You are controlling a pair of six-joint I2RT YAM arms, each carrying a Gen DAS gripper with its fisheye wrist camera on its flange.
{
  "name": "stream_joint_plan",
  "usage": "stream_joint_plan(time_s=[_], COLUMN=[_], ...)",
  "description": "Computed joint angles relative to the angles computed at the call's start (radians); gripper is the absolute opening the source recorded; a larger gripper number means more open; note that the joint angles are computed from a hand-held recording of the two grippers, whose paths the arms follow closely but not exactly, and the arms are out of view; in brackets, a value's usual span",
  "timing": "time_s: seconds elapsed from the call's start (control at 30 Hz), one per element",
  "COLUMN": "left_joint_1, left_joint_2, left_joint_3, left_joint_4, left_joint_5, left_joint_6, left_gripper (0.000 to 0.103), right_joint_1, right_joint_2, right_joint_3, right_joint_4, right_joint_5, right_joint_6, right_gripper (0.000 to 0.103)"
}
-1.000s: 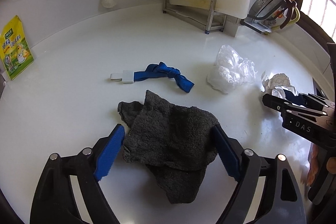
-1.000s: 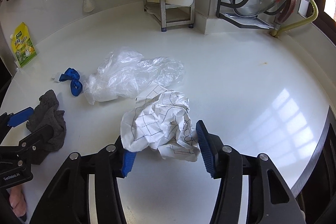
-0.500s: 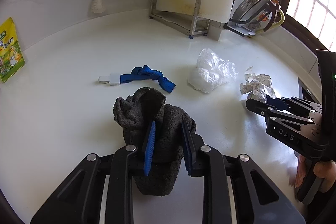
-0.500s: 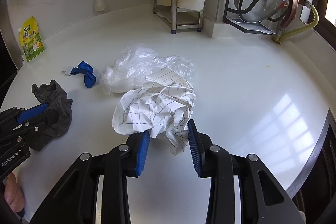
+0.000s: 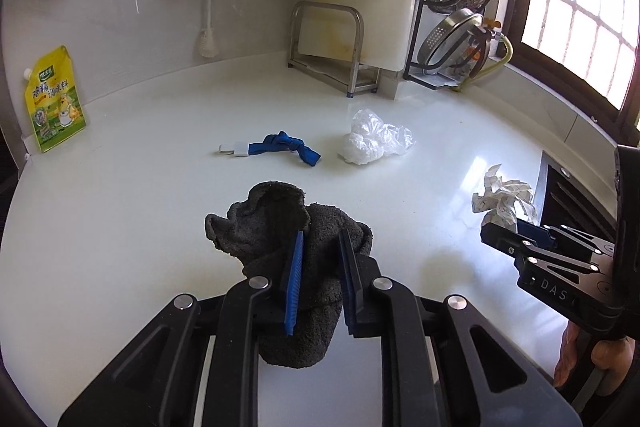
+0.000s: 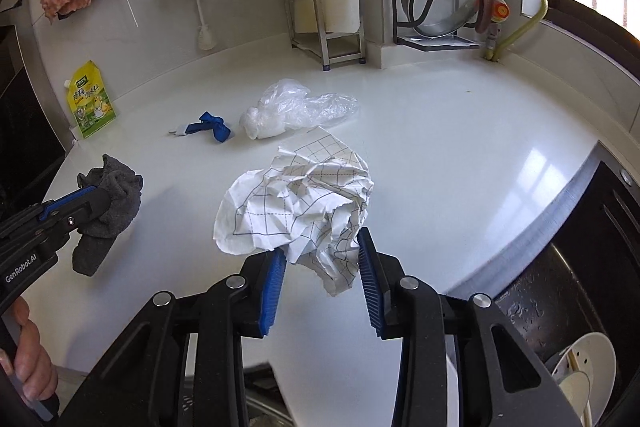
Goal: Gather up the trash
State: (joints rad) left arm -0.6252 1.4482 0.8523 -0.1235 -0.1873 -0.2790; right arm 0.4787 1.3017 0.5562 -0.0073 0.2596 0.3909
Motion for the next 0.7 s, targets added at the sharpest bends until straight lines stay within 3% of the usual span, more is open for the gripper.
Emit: stream_joint_plan(time_s=[0.13,0.3,0.5,0.7], left_joint_1=[-0.07,-0.193,-0.37,-0.617], left_joint_2=[-0.138,-0.29,-0.433,-0.479], left_joint_3=[-0.086,-0.164,-0.234,-0.317], left_joint_4=[-0.055,-0.149,-0.261,-0.357], left_joint_5=[-0.061,-0.159,-0.26,-0.367], left_joint_6=[-0.039,-0.114,-0.243,-0.44], left_gripper=[0.015,0.012,0.01,0.01], right_joint_1=[0.194,0.541,0.924,1.167], right_joint_2=[-0.198,-0.362,-0.267,-0.096], right_joint_3=[-0.097,-0.129,-0.106,-0.104], right_joint_4=[-0.129,-0.392,-0.612,-0.693], right_joint_5=[0.155,0.407,0.556,0.559], right_joint_6=[0.139,0.456,0.947,1.33], right_gripper=[0.034,0.034,0.034,0.034])
